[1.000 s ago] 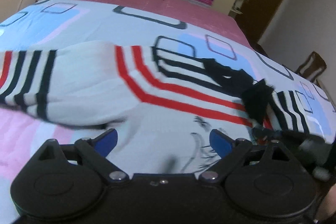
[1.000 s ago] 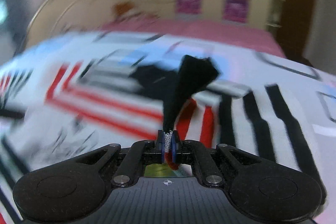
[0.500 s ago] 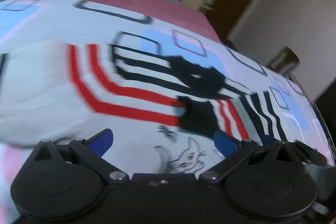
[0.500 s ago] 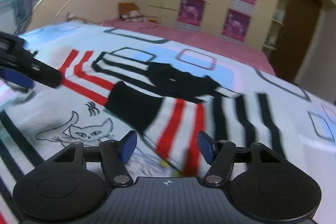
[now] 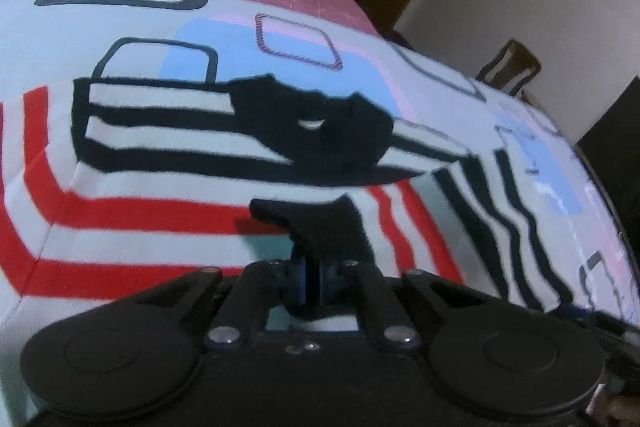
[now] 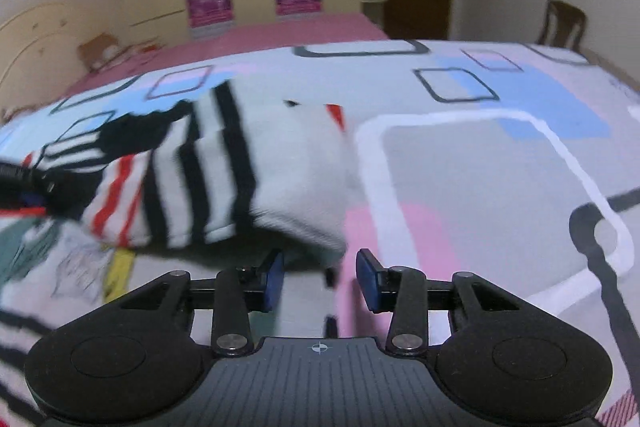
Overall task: Fold small clothes
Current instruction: 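Carry the sleeve across the sweater body with the right gripper and release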
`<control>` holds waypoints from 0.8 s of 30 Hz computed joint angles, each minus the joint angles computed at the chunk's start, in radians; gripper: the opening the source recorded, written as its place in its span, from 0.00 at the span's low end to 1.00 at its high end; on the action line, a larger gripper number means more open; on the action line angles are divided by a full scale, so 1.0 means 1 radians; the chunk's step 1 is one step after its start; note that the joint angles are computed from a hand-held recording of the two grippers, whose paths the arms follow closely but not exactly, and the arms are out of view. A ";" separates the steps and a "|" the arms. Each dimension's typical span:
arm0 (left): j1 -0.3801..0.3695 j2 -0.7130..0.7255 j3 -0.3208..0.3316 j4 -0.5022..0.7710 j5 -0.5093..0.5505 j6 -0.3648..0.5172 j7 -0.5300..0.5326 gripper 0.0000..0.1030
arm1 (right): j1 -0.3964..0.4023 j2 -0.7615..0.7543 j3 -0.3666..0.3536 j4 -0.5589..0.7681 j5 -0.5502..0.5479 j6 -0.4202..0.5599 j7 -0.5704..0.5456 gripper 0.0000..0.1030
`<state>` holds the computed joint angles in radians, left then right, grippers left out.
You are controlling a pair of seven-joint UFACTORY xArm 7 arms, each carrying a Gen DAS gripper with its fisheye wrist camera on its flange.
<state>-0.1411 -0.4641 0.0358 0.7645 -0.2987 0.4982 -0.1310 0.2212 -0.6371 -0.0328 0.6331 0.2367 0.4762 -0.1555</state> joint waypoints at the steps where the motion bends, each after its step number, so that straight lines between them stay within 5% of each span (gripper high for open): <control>1: 0.008 -0.021 -0.010 -0.012 0.012 -0.027 -0.003 0.05 | 0.004 0.022 -0.006 0.016 0.005 0.009 0.001 0.14; 5: 0.075 -0.145 -0.043 -0.077 0.098 -0.100 -0.058 0.05 | -0.012 0.043 0.015 0.016 -0.006 -0.015 0.022 0.12; 10: 0.090 -0.130 -0.032 -0.092 0.155 -0.012 -0.066 0.05 | -0.004 0.068 0.028 0.009 -0.017 -0.054 0.030 0.12; 15: 0.089 -0.131 -0.034 -0.134 0.178 -0.036 -0.075 0.06 | 0.014 0.062 0.009 0.024 -0.037 -0.014 -0.022 0.13; 18: 0.105 -0.155 -0.037 -0.130 0.198 -0.004 -0.078 0.25 | 0.048 -0.007 -0.037 -0.006 0.000 -0.025 -0.098 0.14; 21: 0.186 -0.215 -0.098 -0.155 0.272 -0.045 -0.165 0.32 | 0.069 -0.045 -0.066 -0.004 0.060 -0.061 -0.107 0.14; 24: 0.184 -0.167 -0.104 -0.102 0.308 0.003 -0.167 0.59 | 0.082 0.047 -0.056 0.068 0.086 -0.081 -0.087 0.14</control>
<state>0.0424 -0.6312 -0.0686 0.6624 0.0095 0.5013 -0.2983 0.3033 -0.5906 -0.0888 0.7009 0.3232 0.3948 -0.2425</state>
